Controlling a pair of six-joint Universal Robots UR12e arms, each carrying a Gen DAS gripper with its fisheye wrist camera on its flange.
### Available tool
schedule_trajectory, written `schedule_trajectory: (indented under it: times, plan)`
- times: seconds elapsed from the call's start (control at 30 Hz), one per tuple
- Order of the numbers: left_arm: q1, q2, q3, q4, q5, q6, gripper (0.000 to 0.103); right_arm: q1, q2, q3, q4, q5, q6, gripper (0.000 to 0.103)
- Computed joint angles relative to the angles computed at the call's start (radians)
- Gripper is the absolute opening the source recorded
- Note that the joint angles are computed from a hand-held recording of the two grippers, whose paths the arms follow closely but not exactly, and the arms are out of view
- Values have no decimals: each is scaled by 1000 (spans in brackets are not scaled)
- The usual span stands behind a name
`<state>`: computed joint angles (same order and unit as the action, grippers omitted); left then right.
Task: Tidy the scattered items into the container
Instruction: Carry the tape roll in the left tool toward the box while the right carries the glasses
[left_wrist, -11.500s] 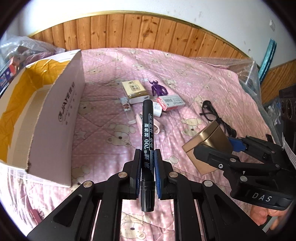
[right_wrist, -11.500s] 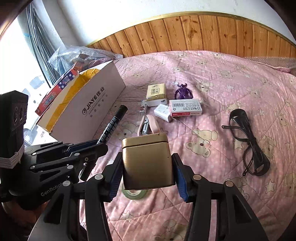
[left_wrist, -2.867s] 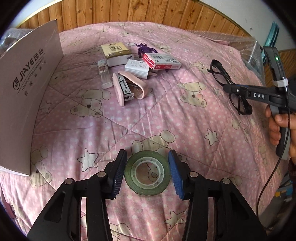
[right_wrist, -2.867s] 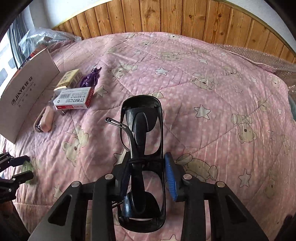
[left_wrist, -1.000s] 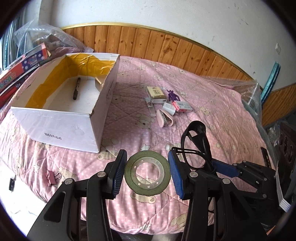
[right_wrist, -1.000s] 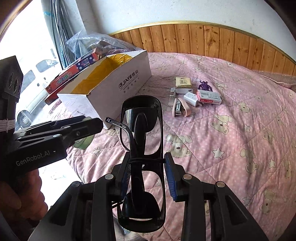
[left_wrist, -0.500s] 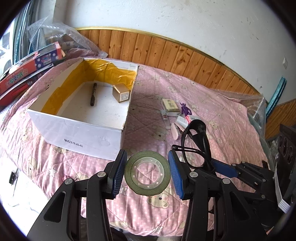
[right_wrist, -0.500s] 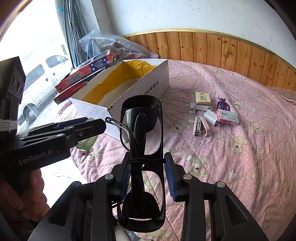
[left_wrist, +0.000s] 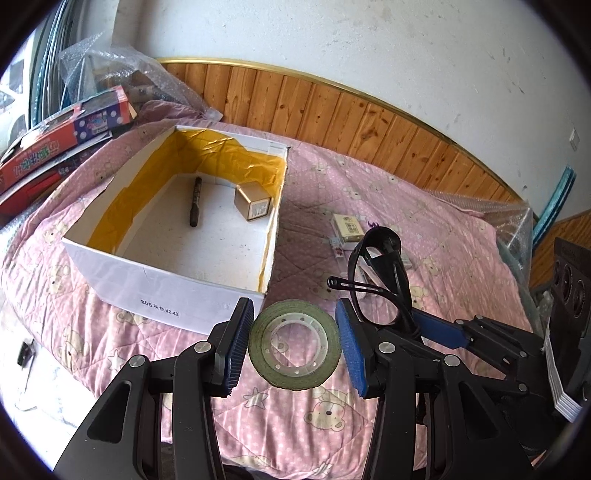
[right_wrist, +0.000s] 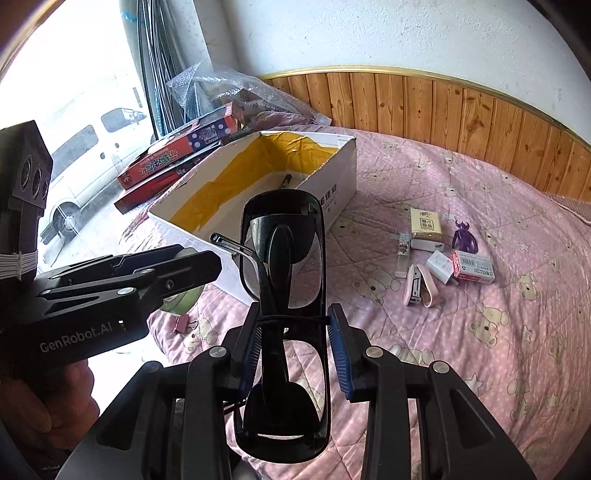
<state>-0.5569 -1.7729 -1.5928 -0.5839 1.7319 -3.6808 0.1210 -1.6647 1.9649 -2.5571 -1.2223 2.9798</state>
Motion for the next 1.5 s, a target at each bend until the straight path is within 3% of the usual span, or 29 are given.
schedule_trajectory:
  times: [0.67, 1.5]
  plan:
    - [52, -13, 42, -6, -19, 14, 48, 39, 87, -115, 16, -7, -4, 36]
    - [154, 2, 40, -13, -50, -9, 48, 97, 223, -292, 71, 7, -10, 36]
